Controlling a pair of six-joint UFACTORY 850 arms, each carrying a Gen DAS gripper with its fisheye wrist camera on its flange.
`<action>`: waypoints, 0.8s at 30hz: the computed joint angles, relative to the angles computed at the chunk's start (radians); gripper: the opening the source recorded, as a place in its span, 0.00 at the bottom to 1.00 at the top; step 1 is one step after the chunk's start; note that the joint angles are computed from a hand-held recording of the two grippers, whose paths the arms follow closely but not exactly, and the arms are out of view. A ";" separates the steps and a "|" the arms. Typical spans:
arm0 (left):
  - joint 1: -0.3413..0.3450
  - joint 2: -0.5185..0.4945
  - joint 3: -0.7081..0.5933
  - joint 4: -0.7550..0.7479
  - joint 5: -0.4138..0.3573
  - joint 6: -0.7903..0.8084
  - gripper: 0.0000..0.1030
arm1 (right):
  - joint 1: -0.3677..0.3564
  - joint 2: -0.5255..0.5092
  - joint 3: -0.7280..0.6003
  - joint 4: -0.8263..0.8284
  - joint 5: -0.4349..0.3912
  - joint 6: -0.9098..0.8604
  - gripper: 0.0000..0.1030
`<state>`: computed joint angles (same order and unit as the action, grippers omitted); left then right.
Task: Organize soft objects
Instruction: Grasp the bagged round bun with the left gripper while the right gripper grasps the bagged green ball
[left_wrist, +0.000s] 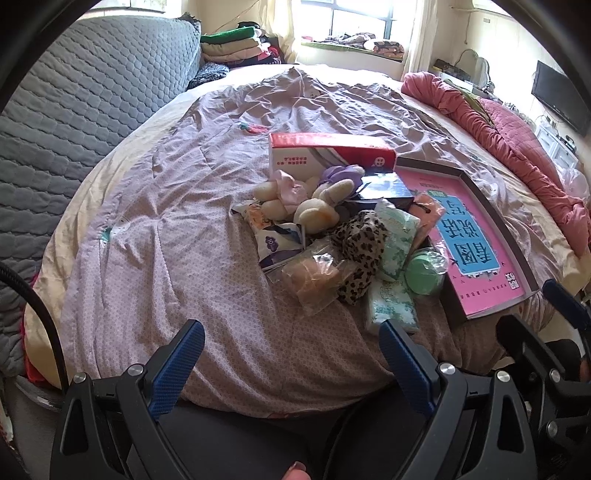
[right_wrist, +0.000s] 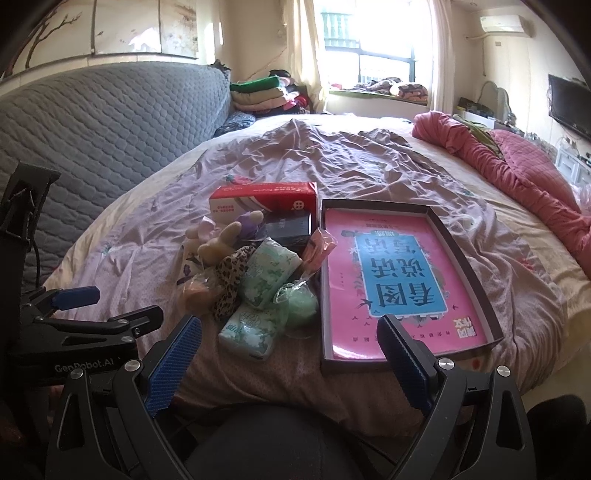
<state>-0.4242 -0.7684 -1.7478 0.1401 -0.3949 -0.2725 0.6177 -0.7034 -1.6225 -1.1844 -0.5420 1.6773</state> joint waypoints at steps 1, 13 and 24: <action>0.004 -0.005 -0.004 -0.027 -0.002 0.020 0.92 | -0.002 -0.006 -0.007 0.006 -0.001 -0.022 0.93; 0.045 -0.110 -0.117 -0.252 -0.046 0.191 0.93 | -0.048 -0.140 -0.167 0.217 -0.012 -0.395 0.93; 0.058 -0.229 -0.262 -0.388 -0.096 0.309 0.93 | -0.057 -0.226 -0.269 0.205 -0.079 -0.555 0.93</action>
